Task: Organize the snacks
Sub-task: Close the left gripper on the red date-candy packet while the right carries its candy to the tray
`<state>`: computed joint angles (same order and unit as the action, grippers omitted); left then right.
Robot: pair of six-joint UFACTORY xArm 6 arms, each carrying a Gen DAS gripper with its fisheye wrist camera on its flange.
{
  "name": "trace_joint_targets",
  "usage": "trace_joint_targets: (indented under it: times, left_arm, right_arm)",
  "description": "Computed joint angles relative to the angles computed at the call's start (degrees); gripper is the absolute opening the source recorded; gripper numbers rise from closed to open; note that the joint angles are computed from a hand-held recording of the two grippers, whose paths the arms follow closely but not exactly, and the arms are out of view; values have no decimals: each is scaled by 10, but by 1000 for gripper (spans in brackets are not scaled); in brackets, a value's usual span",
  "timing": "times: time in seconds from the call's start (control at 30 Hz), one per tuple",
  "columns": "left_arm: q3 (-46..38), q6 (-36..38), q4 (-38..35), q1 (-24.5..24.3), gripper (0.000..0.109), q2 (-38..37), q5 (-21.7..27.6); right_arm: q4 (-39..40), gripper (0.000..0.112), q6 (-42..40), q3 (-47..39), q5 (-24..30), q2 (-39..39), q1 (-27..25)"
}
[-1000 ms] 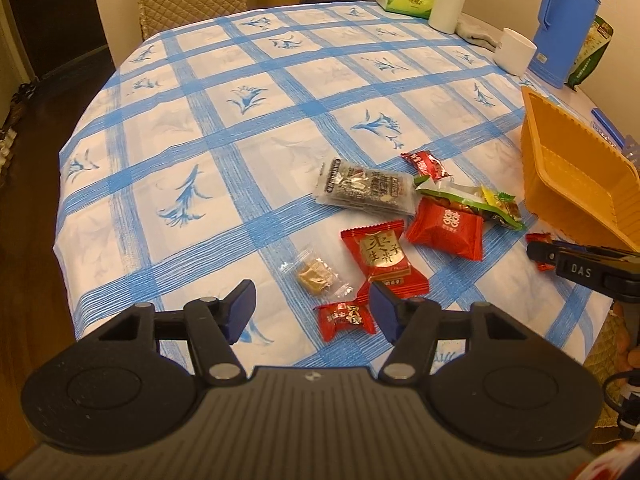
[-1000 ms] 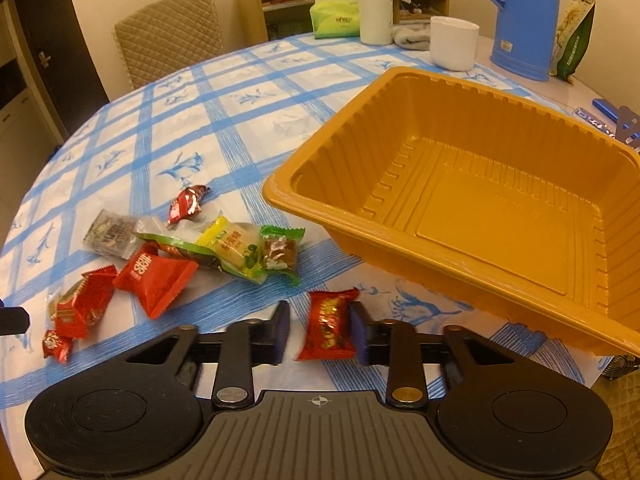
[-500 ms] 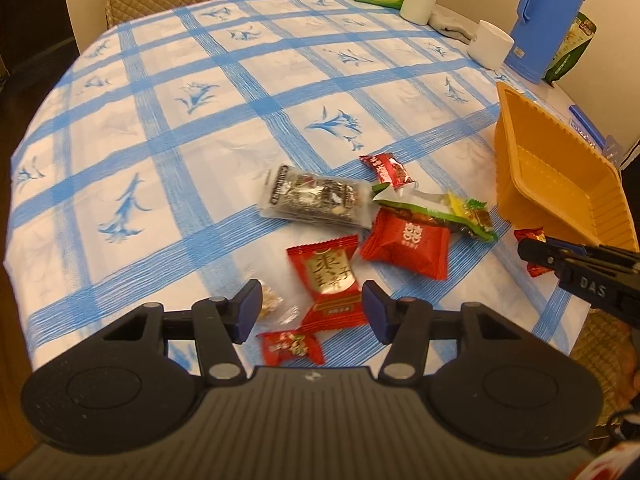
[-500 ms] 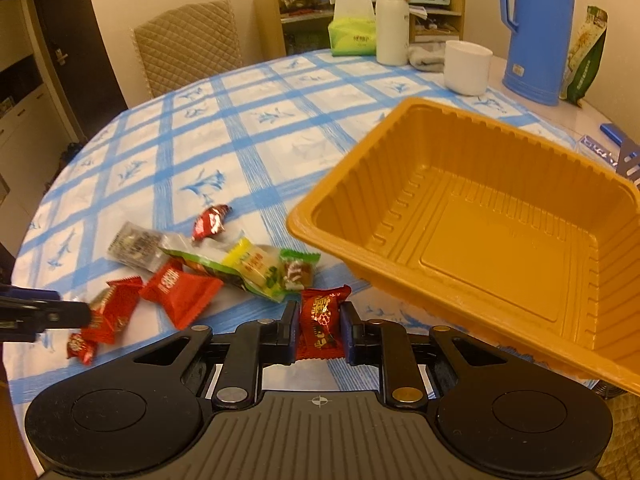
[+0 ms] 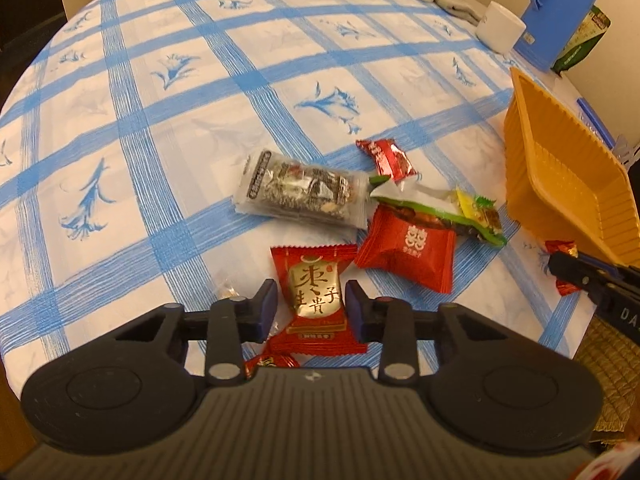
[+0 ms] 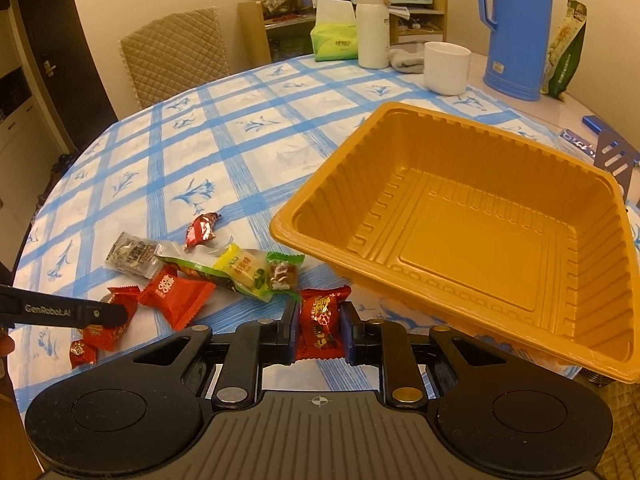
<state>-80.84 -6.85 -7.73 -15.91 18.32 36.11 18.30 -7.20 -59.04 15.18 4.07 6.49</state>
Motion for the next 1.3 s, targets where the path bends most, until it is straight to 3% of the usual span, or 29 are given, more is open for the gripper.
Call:
trace_joint_targets:
  times: [0.3,0.47,0.87,1.1,1.3]
  left_arm:
    - [12,30,-11,2,22,-7,-20]
    - [24,29,-9,3,22,-22,-40]
    - [20,-36,29,-26,22,-63,-54]
    - [-42,-52,37,-75,22,-32,-54]
    - [-141,-37,31,-114,22,39,-37]
  right_arm:
    - [-28,22,32,5,-1,-11,5]
    - [-6,22,14,11,-2,-22,8]
    - [171,22,-174,-16,52,-37,-18]
    - [217,22,-244,-29,89,-51,-66]
    - [205,22,-236,-46,109,-43,-115]
